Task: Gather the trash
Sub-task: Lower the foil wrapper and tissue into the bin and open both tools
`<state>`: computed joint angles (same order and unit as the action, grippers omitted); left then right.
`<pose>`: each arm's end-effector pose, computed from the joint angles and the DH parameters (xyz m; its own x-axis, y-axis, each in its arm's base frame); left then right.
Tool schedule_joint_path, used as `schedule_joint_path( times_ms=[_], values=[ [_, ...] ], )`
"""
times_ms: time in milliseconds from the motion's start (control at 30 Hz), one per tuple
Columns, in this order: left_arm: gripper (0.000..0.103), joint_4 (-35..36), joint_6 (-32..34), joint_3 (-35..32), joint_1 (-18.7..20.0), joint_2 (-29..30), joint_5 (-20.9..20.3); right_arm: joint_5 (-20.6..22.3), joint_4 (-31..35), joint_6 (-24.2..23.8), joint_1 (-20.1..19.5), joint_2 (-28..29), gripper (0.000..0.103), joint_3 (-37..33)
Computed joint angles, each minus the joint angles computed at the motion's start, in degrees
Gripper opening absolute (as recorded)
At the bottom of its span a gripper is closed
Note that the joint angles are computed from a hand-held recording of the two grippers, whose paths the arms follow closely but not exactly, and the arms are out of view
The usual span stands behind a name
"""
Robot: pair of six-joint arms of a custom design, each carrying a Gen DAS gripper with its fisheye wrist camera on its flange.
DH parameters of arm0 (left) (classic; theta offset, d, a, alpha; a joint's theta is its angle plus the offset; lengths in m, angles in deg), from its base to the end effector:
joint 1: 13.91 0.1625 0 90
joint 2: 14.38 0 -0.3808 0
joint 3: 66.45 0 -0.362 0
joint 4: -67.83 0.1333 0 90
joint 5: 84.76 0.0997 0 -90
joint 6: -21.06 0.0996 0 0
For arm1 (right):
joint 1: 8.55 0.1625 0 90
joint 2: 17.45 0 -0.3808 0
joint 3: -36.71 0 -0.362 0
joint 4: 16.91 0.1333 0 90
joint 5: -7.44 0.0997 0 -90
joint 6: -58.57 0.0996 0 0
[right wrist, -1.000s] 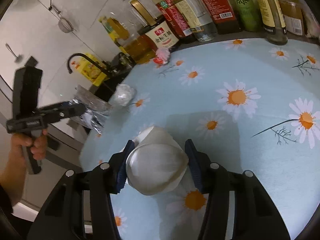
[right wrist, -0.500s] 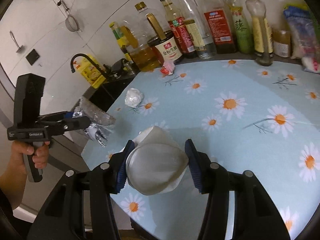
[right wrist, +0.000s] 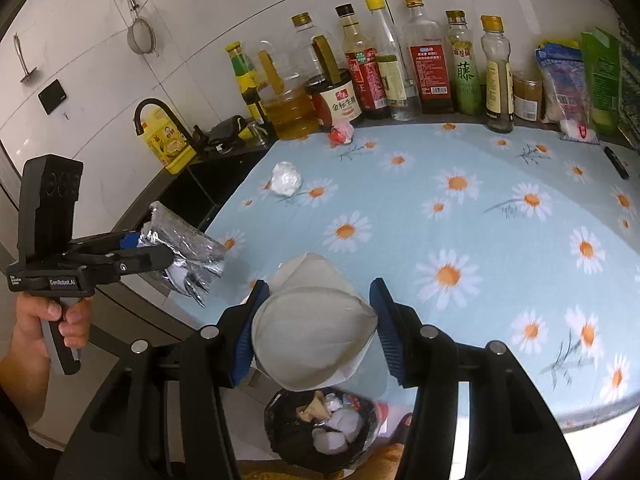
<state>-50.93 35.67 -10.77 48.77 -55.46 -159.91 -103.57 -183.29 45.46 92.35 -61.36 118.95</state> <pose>-0.2066 -0.7460 0.2525 -0.7466 0.5927 -0.3022 0.6545 0.7358 -0.1740 0.2271 -0.6632 0.1903 -0.8997 -0.1360 0.4148 -0.3624 0.7623 -0.5362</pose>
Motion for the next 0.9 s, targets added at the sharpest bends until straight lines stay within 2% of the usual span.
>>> schedule_joint_path(
  times_ms=[133, 433, 900],
  values=[
    [0.064, -0.5, 1.0, 3.5, 0.9, -2.6, -1.8, -2.1, -1.6, 1.9, 1.7, 0.6, 0.053, 1.7],
    [0.064, -0.1, 0.7, 10.4, 2.8, -7.7, -3.9, -3.7, -2.7, 4.7, 3.5, 2.0, 0.053, 4.9],
    [0.064, 4.5, -3.1, 18.0, 5.4, -10.3, -3.5, -3.7, -2.4, 9.4, 1.7, 3.4, 0.053, 10.6]
  ],
)
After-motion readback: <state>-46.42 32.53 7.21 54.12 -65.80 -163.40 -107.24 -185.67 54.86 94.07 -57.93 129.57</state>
